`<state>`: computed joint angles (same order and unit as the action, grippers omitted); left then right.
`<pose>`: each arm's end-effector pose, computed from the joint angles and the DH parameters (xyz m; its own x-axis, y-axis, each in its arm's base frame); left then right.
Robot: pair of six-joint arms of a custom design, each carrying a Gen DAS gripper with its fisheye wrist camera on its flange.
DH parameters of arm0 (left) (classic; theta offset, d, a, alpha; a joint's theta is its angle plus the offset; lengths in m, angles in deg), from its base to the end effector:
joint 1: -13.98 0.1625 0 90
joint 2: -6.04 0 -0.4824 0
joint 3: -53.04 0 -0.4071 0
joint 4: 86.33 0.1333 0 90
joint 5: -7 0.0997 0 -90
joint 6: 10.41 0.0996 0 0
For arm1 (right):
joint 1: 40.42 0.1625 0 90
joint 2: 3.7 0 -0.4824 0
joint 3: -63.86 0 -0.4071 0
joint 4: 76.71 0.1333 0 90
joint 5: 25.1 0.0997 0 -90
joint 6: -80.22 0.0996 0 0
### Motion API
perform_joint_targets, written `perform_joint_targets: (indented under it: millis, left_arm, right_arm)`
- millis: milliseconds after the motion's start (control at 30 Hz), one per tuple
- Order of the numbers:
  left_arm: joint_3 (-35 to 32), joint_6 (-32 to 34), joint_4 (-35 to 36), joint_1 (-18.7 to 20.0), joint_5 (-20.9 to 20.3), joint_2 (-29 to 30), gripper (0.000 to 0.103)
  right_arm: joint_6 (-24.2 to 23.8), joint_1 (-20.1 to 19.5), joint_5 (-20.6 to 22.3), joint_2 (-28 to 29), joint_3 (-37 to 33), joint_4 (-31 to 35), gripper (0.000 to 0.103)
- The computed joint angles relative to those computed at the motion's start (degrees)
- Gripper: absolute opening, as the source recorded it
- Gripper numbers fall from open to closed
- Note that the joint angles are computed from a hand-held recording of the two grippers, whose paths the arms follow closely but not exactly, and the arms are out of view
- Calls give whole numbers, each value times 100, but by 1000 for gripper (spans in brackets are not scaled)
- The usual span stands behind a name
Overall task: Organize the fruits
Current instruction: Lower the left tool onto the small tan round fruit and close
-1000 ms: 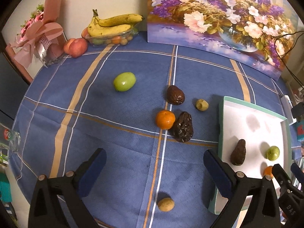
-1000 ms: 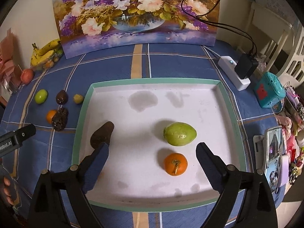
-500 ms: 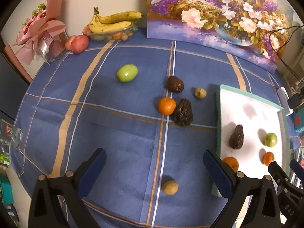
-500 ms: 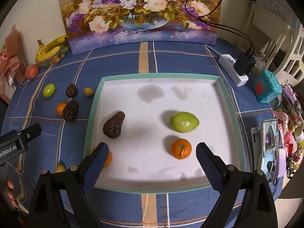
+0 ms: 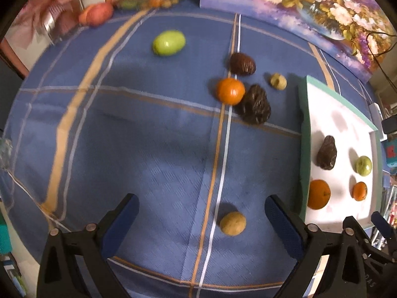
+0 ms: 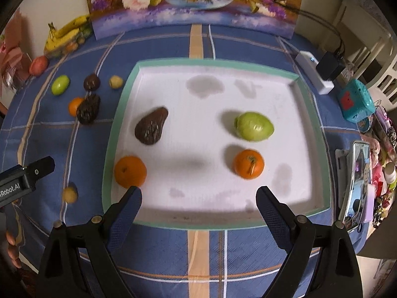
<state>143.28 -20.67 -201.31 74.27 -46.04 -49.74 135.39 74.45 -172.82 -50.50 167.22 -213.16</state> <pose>-0.1753 -0.6969 0.2361 -0.7217 0.3217 -0.6129 0.3662 0.9288 0.0564 0.3151 -0.5631 0.1046 -0.5809 0.5280 0.6195 0.1100 0.8050 -0.5830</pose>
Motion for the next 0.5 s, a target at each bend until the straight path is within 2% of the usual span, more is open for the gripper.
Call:
perform_joint_targets:
  millis: [33,100,167,300,500]
  left_arm:
    - [-2,-19,71,19,-51,4,99]
    - [-3,21,154,41,-152,6,85]
    - [19,41,230,41,-238,9,80]
    - [31,39,408,51,-486,15,54]
    - [146,73,464,6,-531,12,39]
  right_arm:
    - [17,-4,19,11,-18,57,94]
    - [41,-1,26,23,-29,93,94]
    - [41,7,36,21,-21,62,94]
    - [89,36,21,20,-26,83,94]
    - [143,69,-9,-2,-14,64,94]
